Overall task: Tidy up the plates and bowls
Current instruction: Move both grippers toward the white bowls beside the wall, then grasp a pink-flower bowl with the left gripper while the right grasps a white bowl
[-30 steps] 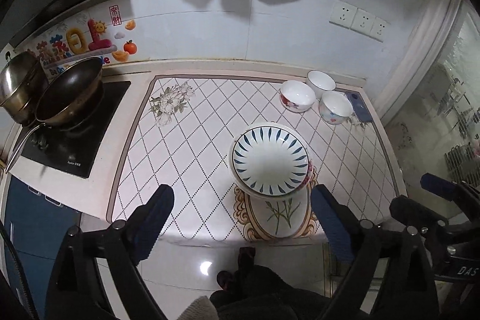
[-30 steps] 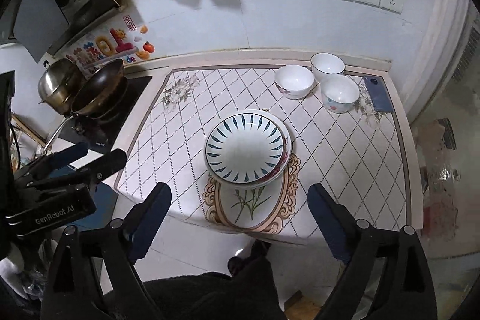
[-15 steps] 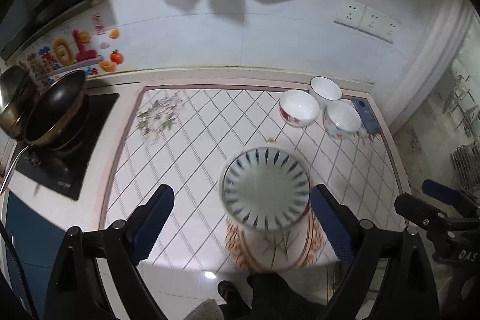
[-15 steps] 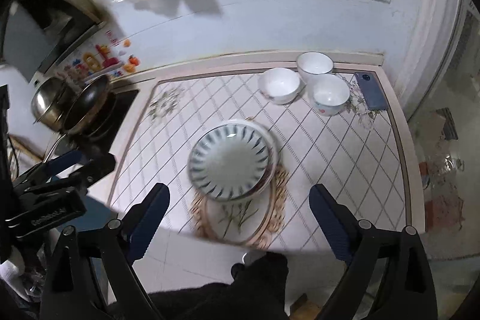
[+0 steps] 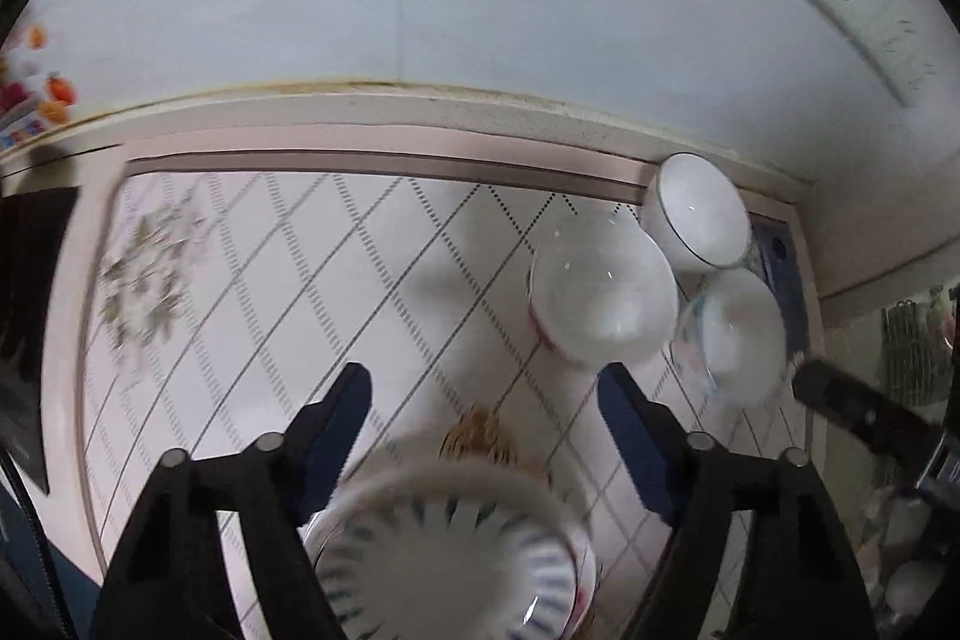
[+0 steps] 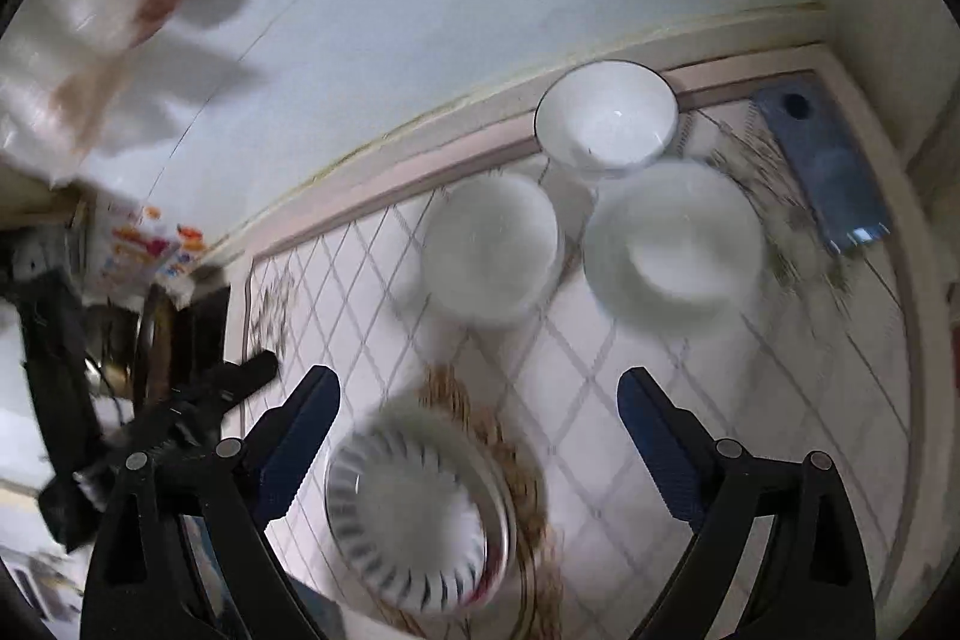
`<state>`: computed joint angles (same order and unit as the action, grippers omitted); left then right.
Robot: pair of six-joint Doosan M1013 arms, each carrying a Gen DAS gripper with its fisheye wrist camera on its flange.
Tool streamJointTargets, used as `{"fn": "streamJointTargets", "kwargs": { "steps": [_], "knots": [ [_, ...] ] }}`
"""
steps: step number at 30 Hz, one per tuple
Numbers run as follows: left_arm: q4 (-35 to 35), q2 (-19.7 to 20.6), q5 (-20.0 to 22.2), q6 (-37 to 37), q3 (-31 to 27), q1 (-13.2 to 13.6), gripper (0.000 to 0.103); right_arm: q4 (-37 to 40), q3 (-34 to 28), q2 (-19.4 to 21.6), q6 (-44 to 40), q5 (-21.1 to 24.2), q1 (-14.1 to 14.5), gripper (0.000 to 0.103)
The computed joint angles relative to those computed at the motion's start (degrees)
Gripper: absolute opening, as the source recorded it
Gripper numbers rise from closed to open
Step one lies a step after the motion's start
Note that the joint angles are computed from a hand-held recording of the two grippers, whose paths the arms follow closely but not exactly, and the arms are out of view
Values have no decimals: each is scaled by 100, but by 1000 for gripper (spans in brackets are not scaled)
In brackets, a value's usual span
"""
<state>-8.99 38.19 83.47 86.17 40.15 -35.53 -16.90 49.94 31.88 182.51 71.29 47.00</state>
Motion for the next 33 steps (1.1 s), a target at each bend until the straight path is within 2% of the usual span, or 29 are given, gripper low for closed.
{"fn": "streamJointTargets", "kwargs": {
  "steps": [3,6,8,9,11,14,16,19,22,33],
  "knots": [
    [-85,508,472,-84,-672,-42,72,436,162,2,-559,-199,-395,83],
    [-175,854,857,-159,-1106,-71,63,977,24,193,-1329,-4,-732,66],
    [-202,1011,1061,-206,-1284,-92,62,1263,-138,363,-1759,239,-882,57],
    [-223,1075,1140,-235,-1354,-99,57,1358,-224,445,-1944,353,-937,55],
    [-325,1205,1317,-286,-1500,-95,50,1568,-395,613,-2269,591,-1024,41],
    [-381,1309,1428,-288,-1587,-96,43,1745,-627,825,-2547,895,-1072,37],
    [-393,1377,1557,-271,-1660,-105,27,1854,-750,948,-2687,1079,-1109,31],
    [-387,1360,1544,-239,-1583,-124,14,1975,-930,1110,-2801,1326,-1110,22],
    [-277,1218,1364,-159,-1353,-170,14,1895,-1100,1242,-2913,1540,-1076,19],
    [-116,722,1076,-64,-745,-233,14,2036,-1178,1231,-2921,1539,-1044,17]
  ]
}}
